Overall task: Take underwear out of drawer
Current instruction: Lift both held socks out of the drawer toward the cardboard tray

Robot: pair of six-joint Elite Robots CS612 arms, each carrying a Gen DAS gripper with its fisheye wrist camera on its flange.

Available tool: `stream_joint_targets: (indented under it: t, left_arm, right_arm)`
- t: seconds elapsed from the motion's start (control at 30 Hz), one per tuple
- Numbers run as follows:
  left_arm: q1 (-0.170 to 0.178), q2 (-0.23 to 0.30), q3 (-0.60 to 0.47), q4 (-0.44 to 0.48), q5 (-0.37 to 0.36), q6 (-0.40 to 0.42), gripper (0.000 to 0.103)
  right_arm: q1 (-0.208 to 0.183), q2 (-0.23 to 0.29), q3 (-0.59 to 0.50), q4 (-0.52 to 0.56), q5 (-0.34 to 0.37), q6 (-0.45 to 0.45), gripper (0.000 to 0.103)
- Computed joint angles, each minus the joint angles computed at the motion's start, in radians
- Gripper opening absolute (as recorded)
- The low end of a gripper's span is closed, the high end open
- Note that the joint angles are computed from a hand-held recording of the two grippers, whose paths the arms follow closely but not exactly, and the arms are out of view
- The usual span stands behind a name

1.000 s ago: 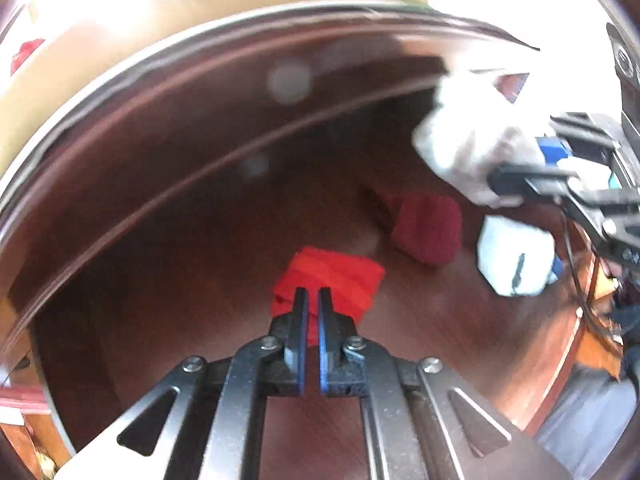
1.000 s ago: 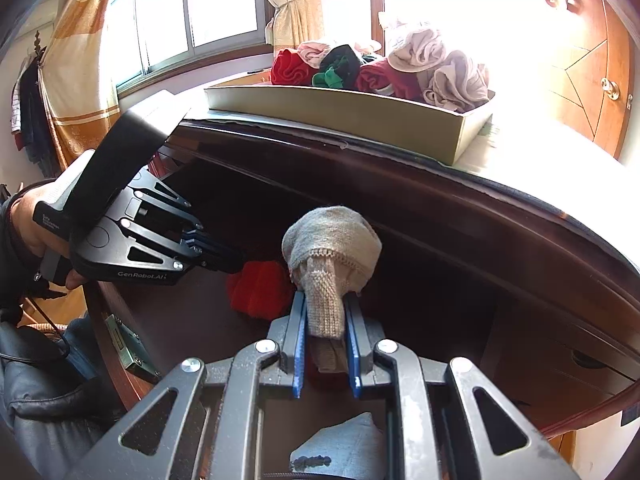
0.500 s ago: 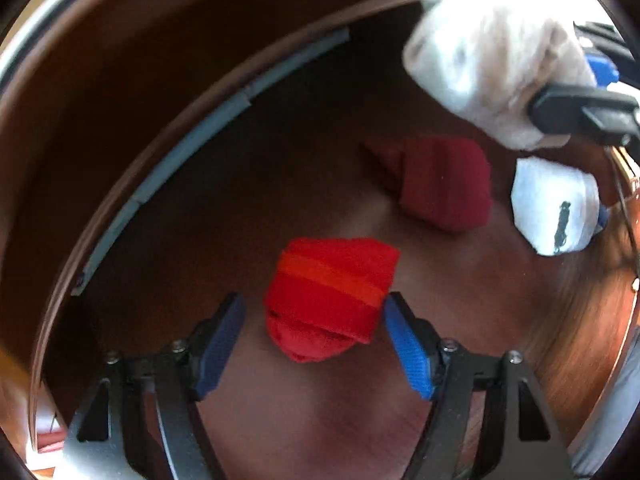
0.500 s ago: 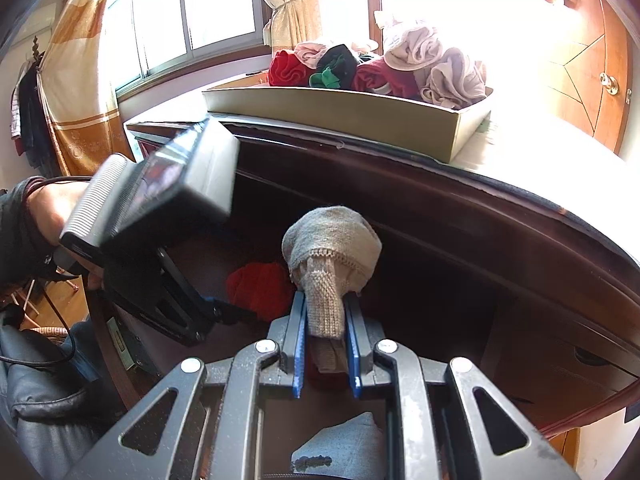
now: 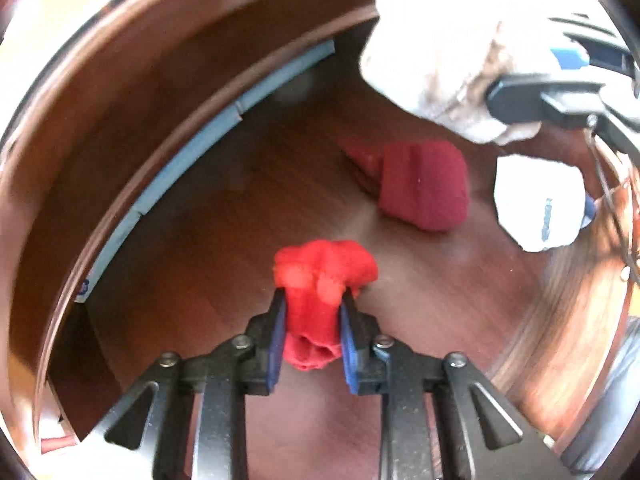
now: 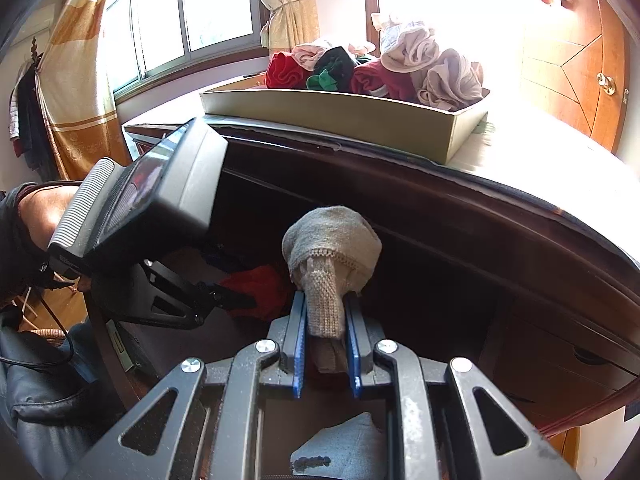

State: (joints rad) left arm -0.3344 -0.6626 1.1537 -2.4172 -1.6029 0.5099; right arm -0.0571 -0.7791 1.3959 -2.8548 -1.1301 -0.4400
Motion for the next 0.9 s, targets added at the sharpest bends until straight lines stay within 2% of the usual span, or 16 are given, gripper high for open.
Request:
stream_joint_targets:
  t: [0.17, 0.37, 0.57, 0.9]
  left_arm:
    - [0.017, -0.024, 0.039, -0.089, -0.039, -0.066, 0.021]
    - [0.027, -0.046, 0.093, -0.226, -0.034, -0.141, 0.021]
    - [0.027, -0.062, 0.150, -0.355, -0.009, -0.162, 0.021]
    - [0.032, -0.095, 0.209, -0.465, 0.011, -0.185, 0.021]
  right_arm:
    - [-0.002, -0.004, 0.014, -0.029, 0.006, 0.006, 0.019]
    - [-0.003, -0.011, 0.033, -0.064, 0.008, 0.010, 0.019]
    - [-0.008, -0.017, 0.051, -0.102, 0.026, 0.023, 0.019]
    - [-0.016, -0.021, 0.072, -0.160, 0.057, 0.036, 0.019]
